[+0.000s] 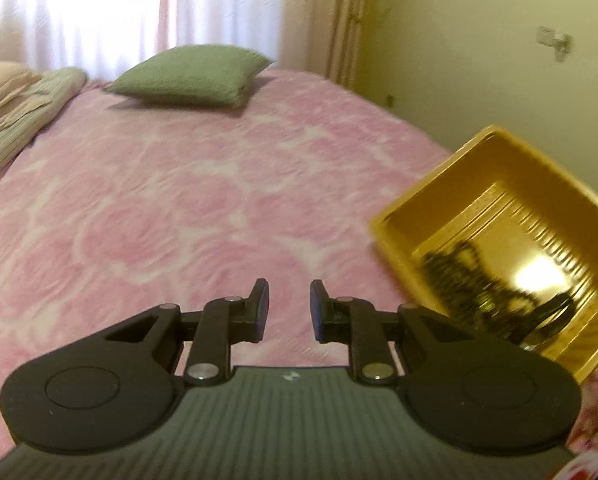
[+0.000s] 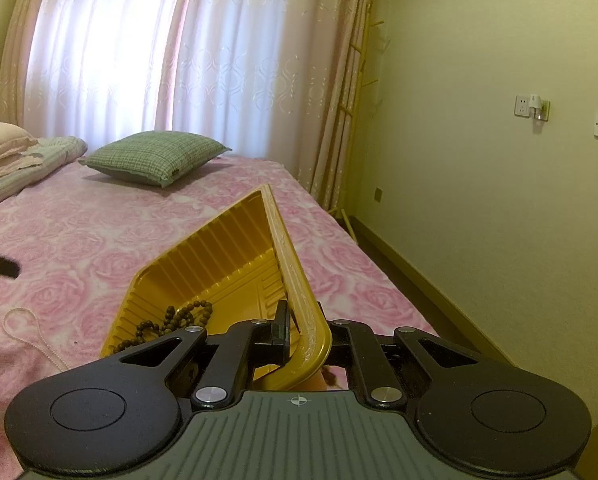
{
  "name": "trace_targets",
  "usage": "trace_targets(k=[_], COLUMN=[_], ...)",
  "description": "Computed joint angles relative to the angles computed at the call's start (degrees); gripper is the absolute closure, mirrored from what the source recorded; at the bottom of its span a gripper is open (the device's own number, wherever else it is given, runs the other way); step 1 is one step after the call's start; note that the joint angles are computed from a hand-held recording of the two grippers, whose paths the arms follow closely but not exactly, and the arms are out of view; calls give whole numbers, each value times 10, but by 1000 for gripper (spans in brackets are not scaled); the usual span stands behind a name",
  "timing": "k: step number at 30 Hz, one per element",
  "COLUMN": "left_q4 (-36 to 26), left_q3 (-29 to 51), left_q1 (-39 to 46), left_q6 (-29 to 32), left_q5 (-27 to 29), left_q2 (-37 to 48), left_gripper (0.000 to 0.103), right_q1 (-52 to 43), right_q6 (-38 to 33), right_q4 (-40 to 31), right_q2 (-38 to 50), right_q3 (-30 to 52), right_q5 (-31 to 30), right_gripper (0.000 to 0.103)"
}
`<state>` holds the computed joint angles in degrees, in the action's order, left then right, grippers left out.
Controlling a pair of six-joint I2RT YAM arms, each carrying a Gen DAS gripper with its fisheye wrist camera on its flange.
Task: Organize jewelry
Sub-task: 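Move the left tool to the white pearl necklace and grasp it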
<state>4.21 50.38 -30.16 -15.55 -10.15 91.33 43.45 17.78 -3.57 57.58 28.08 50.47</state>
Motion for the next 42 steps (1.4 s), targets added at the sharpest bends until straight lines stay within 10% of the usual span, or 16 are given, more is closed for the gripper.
trace_targets(k=[16, 42], left_q4=[57, 77], left_q3=[-100, -4], left_q1=[13, 55], left_q6=[-1, -26], left_q5=[-26, -17], left_q2=[5, 137], left_gripper=[82, 81], right_q1=[-2, -15], right_q6=[-6, -16], right_q4=[6, 22], right_q2=[0, 7], right_q3=[-5, -12], right_q5=[0, -6], right_gripper=[94, 94])
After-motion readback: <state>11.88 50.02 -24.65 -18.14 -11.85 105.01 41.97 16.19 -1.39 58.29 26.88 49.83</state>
